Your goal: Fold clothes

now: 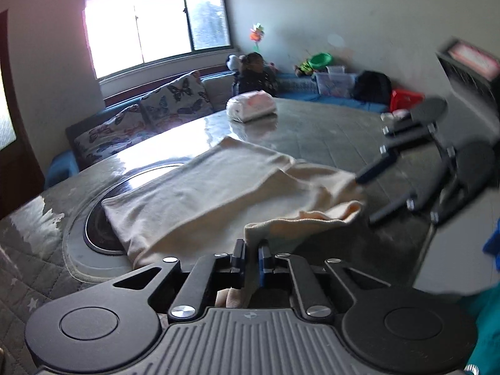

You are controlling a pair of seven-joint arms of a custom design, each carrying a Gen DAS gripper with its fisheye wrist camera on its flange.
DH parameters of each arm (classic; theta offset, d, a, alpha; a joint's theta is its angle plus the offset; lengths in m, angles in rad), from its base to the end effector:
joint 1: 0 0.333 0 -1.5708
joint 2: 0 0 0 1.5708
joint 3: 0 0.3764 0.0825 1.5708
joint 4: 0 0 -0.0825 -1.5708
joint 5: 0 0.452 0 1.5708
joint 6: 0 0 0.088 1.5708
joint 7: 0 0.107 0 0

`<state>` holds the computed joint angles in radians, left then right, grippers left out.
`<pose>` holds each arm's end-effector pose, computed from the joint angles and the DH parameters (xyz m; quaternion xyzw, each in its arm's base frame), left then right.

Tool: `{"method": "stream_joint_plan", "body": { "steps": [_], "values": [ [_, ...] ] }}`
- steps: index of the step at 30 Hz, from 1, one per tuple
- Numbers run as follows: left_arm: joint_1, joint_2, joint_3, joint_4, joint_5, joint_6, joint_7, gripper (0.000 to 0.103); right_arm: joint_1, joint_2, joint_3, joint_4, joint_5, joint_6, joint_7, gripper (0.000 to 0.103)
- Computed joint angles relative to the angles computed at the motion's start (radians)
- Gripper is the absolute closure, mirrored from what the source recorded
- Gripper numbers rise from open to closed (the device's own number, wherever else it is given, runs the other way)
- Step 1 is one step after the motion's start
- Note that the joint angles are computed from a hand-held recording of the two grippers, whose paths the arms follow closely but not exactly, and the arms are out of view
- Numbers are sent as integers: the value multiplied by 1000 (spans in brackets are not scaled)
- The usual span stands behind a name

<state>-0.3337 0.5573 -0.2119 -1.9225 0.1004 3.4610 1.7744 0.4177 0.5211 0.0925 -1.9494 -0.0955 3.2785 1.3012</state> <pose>0.6463 -0.3797 0.3252 -0.3422 0.8085 -0.4091 0.2486 0.6471 0.3642 0.3069 -0.8595 0.3249 -0.2387 0.3142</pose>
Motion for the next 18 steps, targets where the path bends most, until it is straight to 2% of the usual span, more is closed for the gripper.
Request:
{"method": "stream_joint_plan", "body": {
  "steps": [2, 5, 8, 9, 10, 12, 18],
  "values": [
    [26, 11, -24, 21, 13, -13, -13, 95, -5, 18, 7, 18, -9, 17, -11, 48],
    [62, 29, -58, 51, 32, -47, -38, 95, -43, 52, 48, 57, -15, 20, -14, 50],
    [70, 35, -63, 60, 40, -64, -50, 94, -110, 84, 122, 99, -26, -1, -16, 62],
    [71, 34, -64, 58, 43, -67, -52, 94, -137, 95, 152, 113, -29, -14, -18, 72],
    [67, 31, -58, 54, 43, -68, -53, 91, -162, 107, 181, 128, -30, -27, -22, 81],
    [57, 22, -43, 42, 41, -69, -51, 89, -199, 119, 222, 145, -23, -42, -26, 87],
    [17, -15, 16, -18, 31, -53, -18, 84, -280, 141, 314, 175, 13, -63, -42, 91]
  ]
}}
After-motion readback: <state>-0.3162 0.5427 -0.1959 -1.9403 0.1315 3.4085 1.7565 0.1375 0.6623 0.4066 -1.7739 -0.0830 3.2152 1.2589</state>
